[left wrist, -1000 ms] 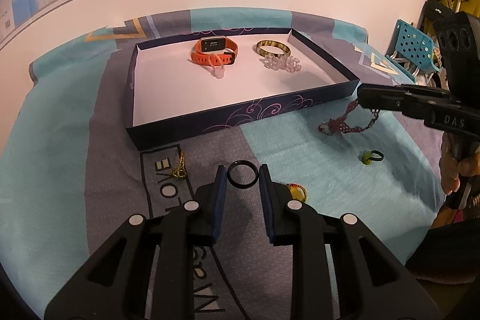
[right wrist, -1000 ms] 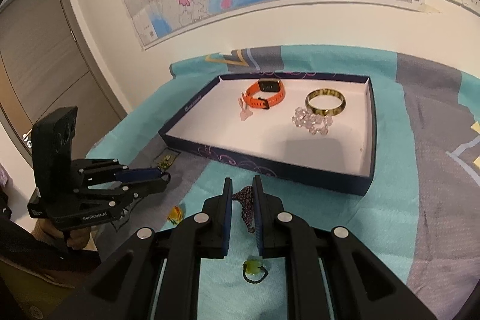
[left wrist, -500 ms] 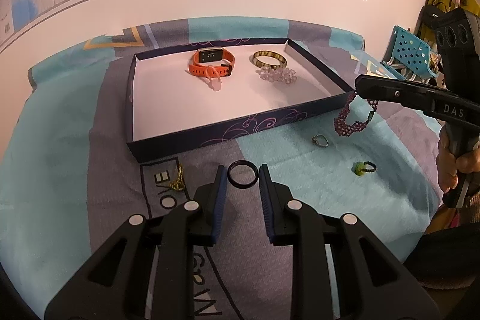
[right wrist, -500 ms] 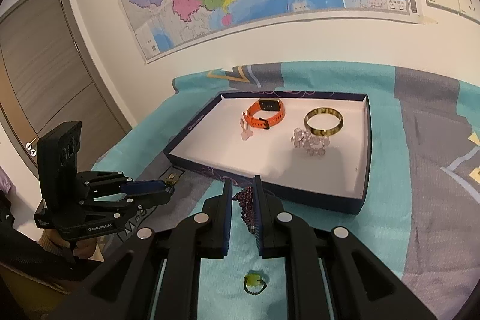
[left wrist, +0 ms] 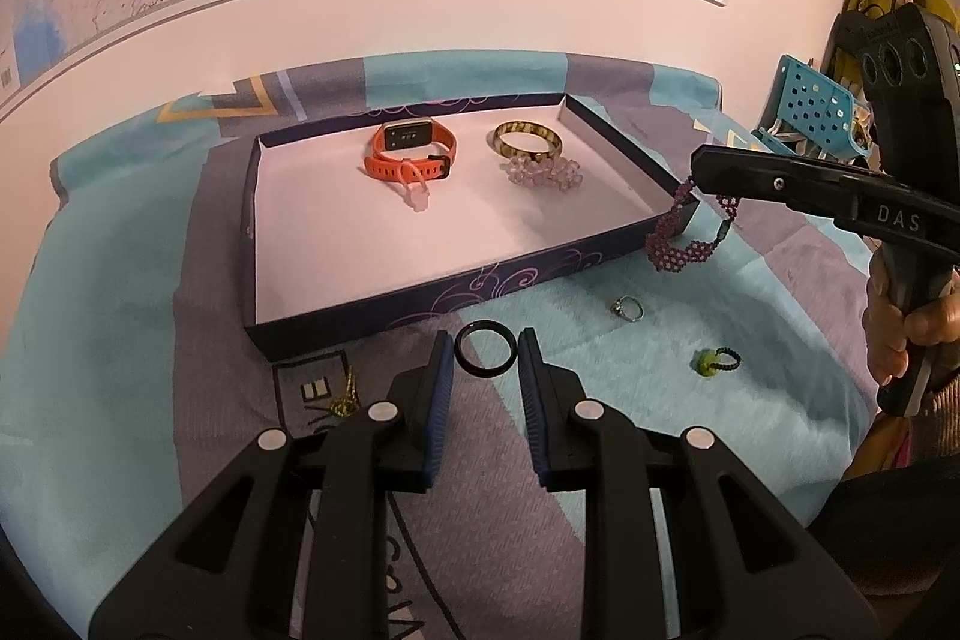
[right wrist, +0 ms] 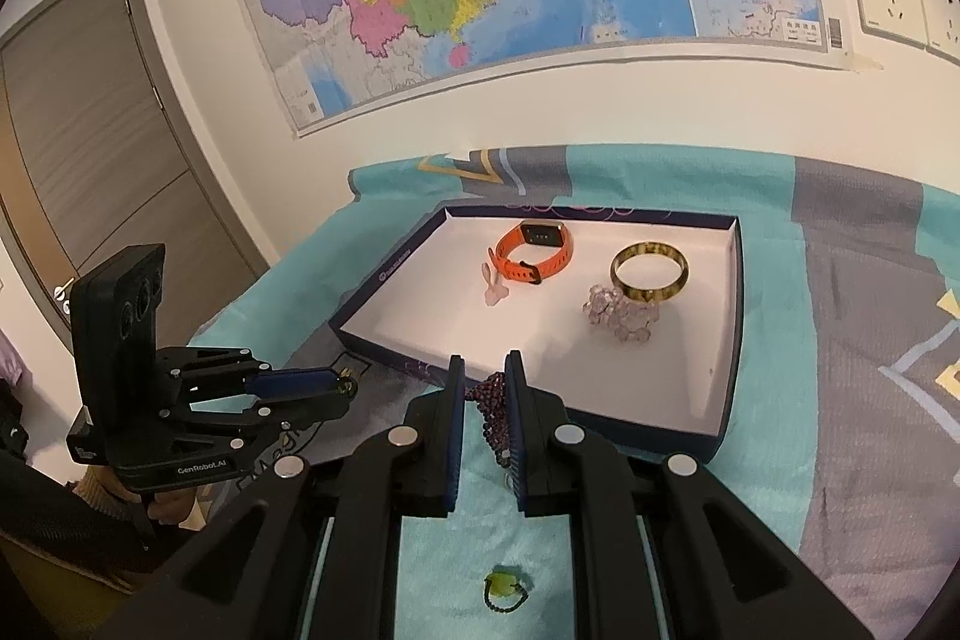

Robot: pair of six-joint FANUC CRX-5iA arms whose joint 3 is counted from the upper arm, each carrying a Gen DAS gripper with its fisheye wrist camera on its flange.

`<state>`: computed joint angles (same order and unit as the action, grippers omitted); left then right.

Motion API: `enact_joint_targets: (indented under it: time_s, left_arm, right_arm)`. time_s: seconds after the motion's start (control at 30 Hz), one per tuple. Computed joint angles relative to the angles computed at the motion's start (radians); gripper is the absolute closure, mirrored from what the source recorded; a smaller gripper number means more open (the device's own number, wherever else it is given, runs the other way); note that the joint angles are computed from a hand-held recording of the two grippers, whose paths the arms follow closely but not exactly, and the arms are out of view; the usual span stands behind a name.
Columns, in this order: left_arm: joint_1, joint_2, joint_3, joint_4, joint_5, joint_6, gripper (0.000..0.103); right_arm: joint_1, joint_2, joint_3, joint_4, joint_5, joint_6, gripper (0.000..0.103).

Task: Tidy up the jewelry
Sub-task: 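Lift the black ring with the left tool while the right tool lifts the red bracelet toward the box, then lower the red bracelet into the box with the right tool while the left tool carries the ring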

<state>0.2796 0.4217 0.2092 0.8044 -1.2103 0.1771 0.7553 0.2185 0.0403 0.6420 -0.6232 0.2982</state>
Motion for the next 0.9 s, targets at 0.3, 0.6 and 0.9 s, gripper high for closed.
enact_joint_targets:
  time_s: [0.3,0.6,0.9]
  left_arm:
    - [-0.014,0.005,0.014,0.019,0.009,-0.007,0.081]
    - [-0.029,0.02,0.042,0.037,0.02,-0.004,0.081]
    - [-0.049,0.044,0.08,0.03,0.03,0.023,0.081]
  right_arm:
    - [-0.014,0.011,0.023,0.019,0.001,0.015,0.091]
    - [-0.032,0.028,0.054,0.013,0.007,0.048,0.091]
    - [-0.051,0.061,0.103,-0.017,-0.004,0.094,0.091]
